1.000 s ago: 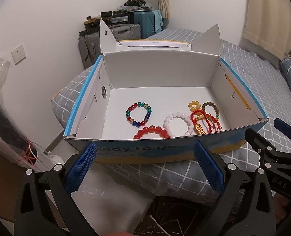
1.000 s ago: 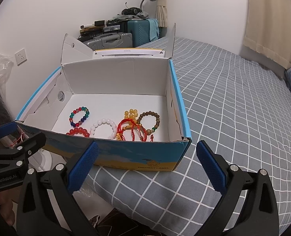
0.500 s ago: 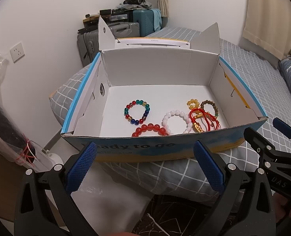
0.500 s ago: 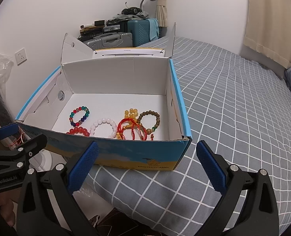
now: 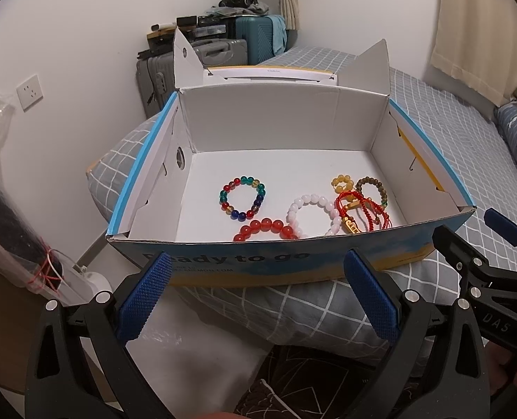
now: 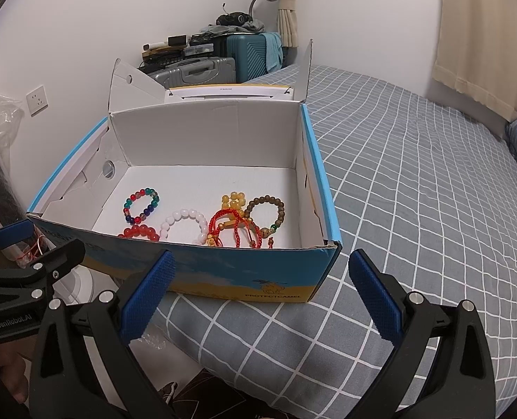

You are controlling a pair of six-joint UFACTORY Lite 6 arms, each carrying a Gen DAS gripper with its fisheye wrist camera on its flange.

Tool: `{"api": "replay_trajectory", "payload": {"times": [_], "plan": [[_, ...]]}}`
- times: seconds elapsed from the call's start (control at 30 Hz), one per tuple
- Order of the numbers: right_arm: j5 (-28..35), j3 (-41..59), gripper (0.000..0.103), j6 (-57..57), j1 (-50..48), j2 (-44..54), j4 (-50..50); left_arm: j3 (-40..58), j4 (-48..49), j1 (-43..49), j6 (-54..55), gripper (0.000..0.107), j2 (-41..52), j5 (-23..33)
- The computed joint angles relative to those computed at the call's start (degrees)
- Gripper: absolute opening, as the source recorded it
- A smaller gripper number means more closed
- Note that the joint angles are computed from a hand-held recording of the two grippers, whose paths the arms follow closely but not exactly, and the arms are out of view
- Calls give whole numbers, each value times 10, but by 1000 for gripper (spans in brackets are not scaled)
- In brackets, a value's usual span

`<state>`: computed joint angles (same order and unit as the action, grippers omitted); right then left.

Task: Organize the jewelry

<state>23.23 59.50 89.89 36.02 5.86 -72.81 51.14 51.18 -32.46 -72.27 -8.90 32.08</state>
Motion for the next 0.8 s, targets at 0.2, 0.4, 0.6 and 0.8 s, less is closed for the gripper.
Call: {"api": "replay_trajectory", "payload": {"times": [0.2,0.4,0.6,0.8], "plan": [[1,1,95,8,1,4,-4,3,-1,0,4,97,4,0],[0,1,95,13,2,6,-8,-1,10,-2,-5,97,4,-1],[2,0,95,18,3,7,-12,-2,11,1,-2,97,1,-3],[1,1,95,17,2,8,-11,-2,12,0,-4,97,2,-3]]}}
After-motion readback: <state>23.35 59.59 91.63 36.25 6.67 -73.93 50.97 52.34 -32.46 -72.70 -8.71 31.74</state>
